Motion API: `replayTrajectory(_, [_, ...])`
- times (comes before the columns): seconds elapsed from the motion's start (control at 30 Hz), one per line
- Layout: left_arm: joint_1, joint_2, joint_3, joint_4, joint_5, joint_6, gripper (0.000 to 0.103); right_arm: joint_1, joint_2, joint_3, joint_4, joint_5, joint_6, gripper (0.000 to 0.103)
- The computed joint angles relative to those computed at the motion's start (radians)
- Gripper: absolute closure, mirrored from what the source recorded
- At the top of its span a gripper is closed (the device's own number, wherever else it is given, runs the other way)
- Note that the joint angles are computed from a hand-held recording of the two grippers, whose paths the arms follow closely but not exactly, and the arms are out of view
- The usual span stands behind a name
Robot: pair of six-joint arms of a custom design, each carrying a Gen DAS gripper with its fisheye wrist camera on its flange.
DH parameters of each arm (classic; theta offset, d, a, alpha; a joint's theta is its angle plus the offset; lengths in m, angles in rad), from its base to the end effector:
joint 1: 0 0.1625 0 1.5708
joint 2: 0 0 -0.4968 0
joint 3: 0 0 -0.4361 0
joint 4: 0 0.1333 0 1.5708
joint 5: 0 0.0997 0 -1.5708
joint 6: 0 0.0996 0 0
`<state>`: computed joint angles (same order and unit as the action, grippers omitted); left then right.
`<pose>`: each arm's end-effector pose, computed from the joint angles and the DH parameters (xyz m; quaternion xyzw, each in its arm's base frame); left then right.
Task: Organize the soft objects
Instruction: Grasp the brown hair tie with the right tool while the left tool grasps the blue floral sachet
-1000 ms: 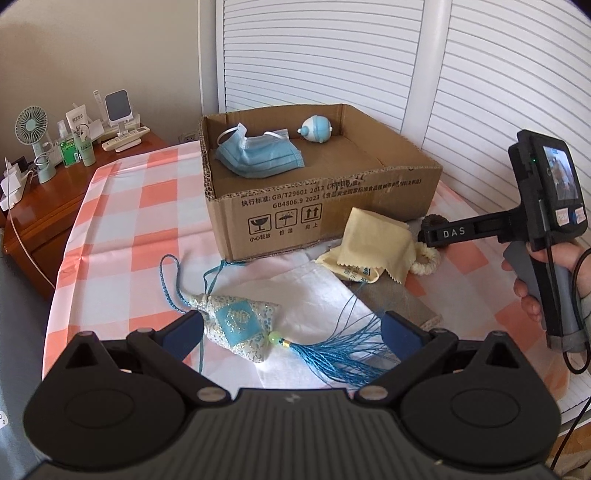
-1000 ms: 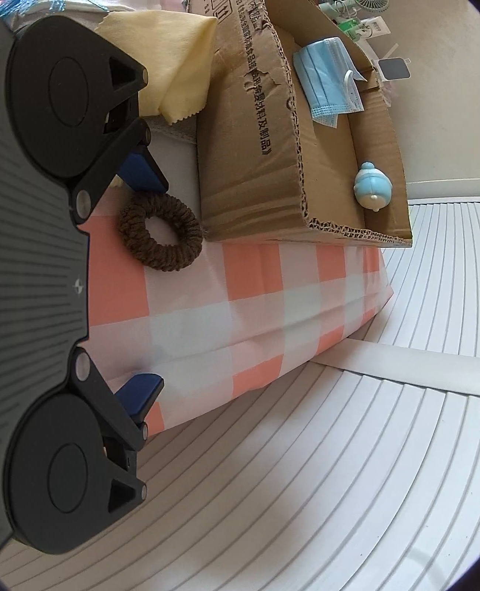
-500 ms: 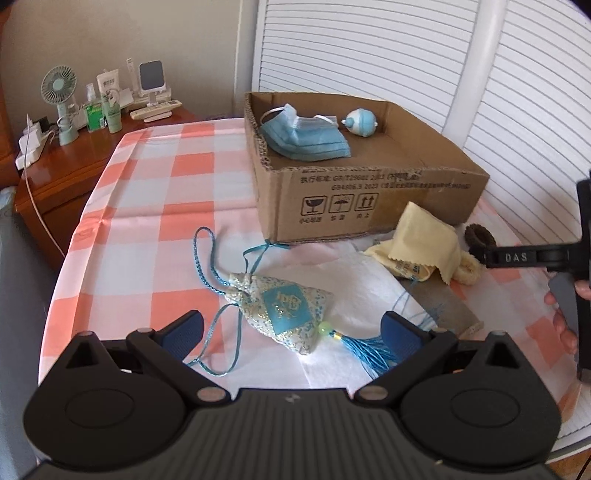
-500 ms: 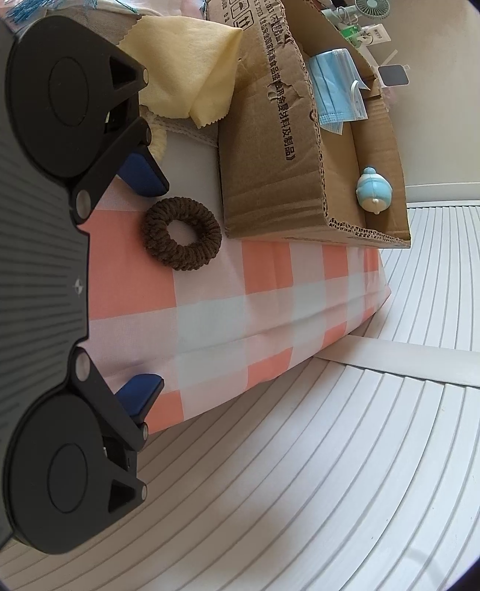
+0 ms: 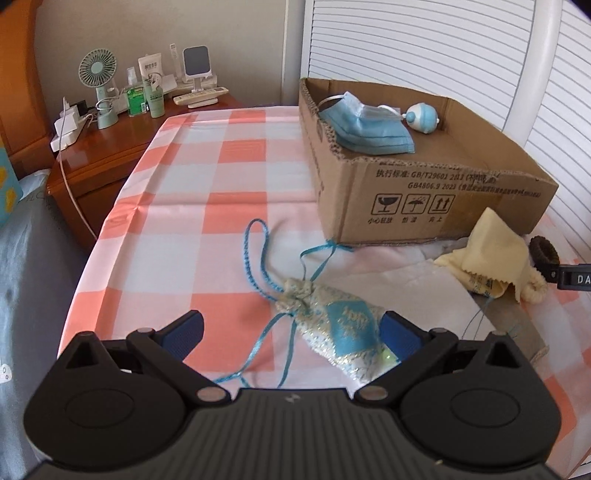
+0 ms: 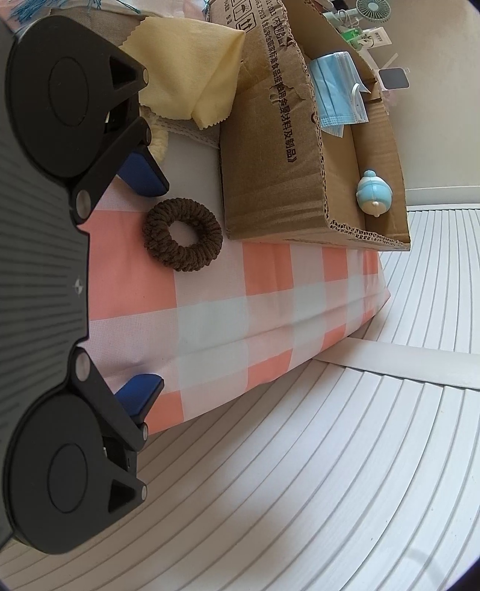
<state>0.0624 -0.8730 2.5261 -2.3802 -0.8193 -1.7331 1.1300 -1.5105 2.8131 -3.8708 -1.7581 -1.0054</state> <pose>-0.2821 -0.2193 -0.0143 0.0542 0.8602 -0.3534 0.3637 -0.0164 -0.3038 0.2686 0.2006 -0.8522 0.3027 0.3767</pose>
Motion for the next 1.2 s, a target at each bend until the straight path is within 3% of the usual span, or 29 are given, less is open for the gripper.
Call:
replayTrajectory(0.17, [-0.026, -0.042, 0.006, 0.107, -0.067, -0.089, 0.002, -0.005, -0.001, 0.001, -0.002, 0.008, -0.003, 0.000])
replayTrajectory(0.4, [-0.029, -0.014, 0.022, -0.055, 0.017, 0.011, 0.006, -0.012, -0.007, 0.005, 0.003, 0.020, -0.014, 0.000])
replayTrajectory(0.6, [0.026, 0.037, 0.017, -0.198, 0.010, 0.058, 0.024, -0.016, -0.019, 0.006, 0.017, 0.027, -0.020, 0.000])
replayTrajectory(0.9, [0.020, 0.051, 0.005, -0.169, 0.035, 0.056, 0.049, -0.043, -0.042, 0.016, 0.034, 0.079, -0.062, 0.000])
replayTrajectory(1.13, [0.023, 0.052, -0.004, -0.149, 0.033, 0.050, 0.049, -0.068, -0.032, 0.023, 0.025, 0.145, -0.125, 0.000])
replayTrajectory(1.2, [0.023, 0.053, -0.004, -0.151, 0.036, 0.049, 0.049, -0.077, -0.027, 0.025, 0.015, 0.172, -0.147, 0.004])
